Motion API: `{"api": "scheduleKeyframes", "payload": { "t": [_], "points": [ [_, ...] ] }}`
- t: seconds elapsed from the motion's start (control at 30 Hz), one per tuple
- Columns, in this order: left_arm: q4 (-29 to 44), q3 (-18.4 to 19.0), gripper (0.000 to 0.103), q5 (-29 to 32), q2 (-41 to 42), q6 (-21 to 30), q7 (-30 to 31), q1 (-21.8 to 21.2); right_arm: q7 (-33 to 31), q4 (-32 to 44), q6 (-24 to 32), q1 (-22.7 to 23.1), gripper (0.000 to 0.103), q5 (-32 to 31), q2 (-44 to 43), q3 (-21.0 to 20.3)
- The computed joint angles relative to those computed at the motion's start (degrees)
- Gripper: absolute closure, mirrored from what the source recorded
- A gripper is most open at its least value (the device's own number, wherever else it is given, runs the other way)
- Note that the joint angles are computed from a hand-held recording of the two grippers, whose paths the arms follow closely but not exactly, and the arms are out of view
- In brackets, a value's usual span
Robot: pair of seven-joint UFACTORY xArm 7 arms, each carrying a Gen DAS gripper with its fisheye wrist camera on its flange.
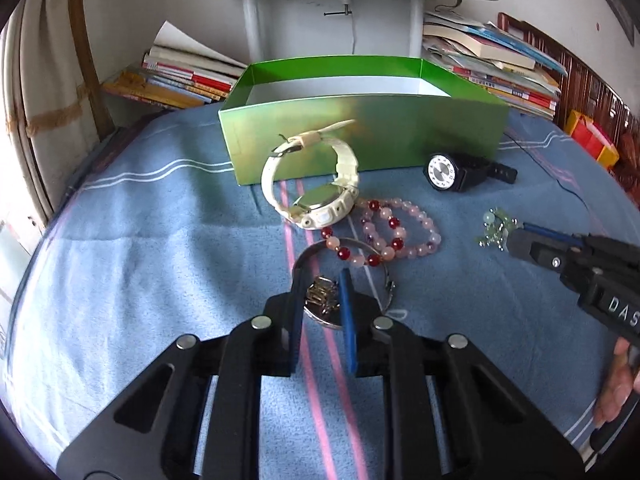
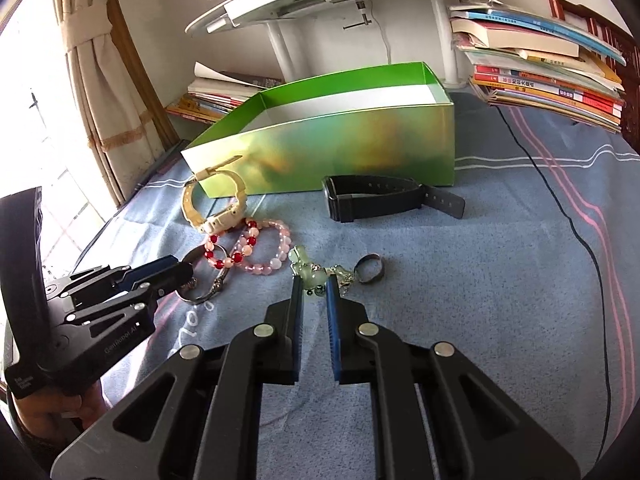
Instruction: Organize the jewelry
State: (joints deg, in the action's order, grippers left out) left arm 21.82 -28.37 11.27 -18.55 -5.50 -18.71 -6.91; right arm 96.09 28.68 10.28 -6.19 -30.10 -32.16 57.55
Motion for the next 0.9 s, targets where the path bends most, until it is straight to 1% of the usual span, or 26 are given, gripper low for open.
{"api": "scheduleKeyframes", "payload": {
  "t": [0.1, 0.2, 0.27, 0.47, 0.5, 0.57, 0.6, 0.67, 0.8, 0.9],
  "points": [
    [-1.15, 2.34, 0.086, -0.43, -0.64, -0.62, 0.35, -2.62, 1.24, -0.84, -1.36, -0.4, 0.092, 0.12, -1.71, 0.34],
    [-2.42, 2.26, 0.086, -1.05, -2.02, -1.68, 0.62, -2.96, 1.09, -1.52, -3.03, -0.73, 0.092, 1.03, -2.15, 0.41],
    [-3.26, 3.7, 0.086, -1.8, -2.76, -2.61, 0.88, -4.35, 0.53, -1.77, -3.92, -1.05, 0.092, 1.67, -2.39, 0.66],
    [-6.26, 10.58, 0.087, -3.94, -7.23, -5.47, 2.31, -11.04, -1.13, -2.36, -5.5, -1.81, 0.092, 4.15, -3.57, 1.74],
    [-7.02, 12.52, 0.087, -4.26, -8.59, -6.0, 2.4, -12.74, -1.28, -2.43, -5.52, -1.91, 0.092, 4.55, -4.13, 2.01],
    [-7.68, 15.16, 0.087, -4.61, -10.53, -5.59, 2.85, -15.22, -1.35, -2.66, -5.44, -2.06, 0.092, 5.37, -5.49, 2.66],
    [-8.35, 16.92, 0.087, -4.75, -12.37, -5.01, 3.07, -16.9, -1.33, -2.64, -4.89, -2.06, 0.092, 5.76, -6.33, 3.08],
    [-9.3, 18.45, 0.087, -5.16, -15.4, -3.83, 3.4, -18.73, -2.1, -1.83, -1.84, -0.89, 0.092, 6.2, -7.1, 3.36],
    [-12.16, 19.34, 0.087, -6.23, -22.67, -0.51, 3.48, -20.83, -1.36, -1.2, 1.17, 3.28, 0.092, 6.88, -8.89, 3.03],
    [-14.32, 20.66, 0.087, -7.23, -26.21, 1.11, 3.4, -22.84, -0.39, 0.34, 6.77, 7.61, 0.092, 7.23, -11.83, 2.81]
  ]
}}
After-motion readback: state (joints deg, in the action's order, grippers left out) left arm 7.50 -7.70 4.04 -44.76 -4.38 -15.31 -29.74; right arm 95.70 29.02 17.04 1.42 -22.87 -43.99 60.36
